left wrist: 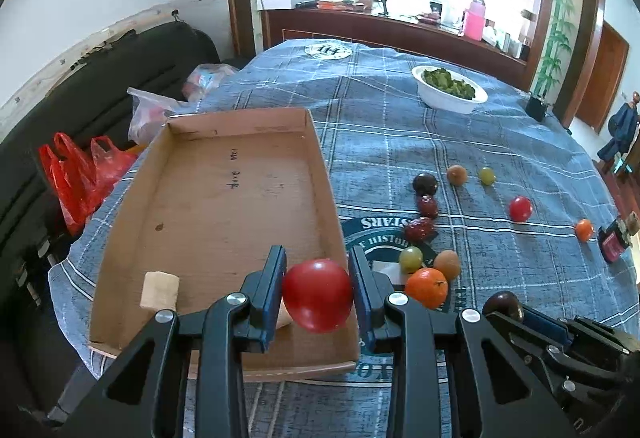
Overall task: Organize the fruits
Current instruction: 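Carry the red tomato and dark plum over the tray with both grippers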
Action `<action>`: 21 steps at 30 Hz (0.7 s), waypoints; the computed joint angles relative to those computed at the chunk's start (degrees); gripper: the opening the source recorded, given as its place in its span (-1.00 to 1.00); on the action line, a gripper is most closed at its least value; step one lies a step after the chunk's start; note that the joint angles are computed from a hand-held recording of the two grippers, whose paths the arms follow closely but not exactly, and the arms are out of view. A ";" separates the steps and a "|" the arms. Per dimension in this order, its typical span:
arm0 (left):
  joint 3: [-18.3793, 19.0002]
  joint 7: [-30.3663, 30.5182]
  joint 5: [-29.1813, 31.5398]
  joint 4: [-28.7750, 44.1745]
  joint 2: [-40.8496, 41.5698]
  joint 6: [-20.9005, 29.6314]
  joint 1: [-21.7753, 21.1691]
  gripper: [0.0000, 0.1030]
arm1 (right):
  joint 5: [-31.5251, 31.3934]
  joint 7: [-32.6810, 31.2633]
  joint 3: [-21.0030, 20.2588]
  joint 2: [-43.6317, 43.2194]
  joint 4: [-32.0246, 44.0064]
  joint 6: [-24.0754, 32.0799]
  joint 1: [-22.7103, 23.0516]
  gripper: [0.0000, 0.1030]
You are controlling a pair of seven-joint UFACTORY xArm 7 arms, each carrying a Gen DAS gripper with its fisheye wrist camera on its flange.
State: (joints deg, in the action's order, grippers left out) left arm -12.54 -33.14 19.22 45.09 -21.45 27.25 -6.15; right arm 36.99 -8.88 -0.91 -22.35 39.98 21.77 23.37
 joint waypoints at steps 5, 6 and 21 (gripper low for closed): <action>0.46 -0.21 0.47 -0.56 -0.35 0.14 0.81 -0.39 | -0.27 0.02 0.76 1.23 1.16 -0.21 0.55 -0.48; 0.48 -0.31 0.59 -0.65 -0.44 0.24 1.03 -0.39 | -0.36 0.00 0.94 1.64 1.50 -0.22 0.67 -0.48; 3.45 -1.24 2.09 -1.08 -0.53 1.83 6.90 -0.39 | 0.35 -4.03 3.55 9.47 9.18 -0.93 1.55 -0.48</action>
State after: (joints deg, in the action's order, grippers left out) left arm -9.09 -34.38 21.31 44.02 -21.98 29.08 0.74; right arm 37.33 -12.91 2.64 -12.88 49.16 20.84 24.92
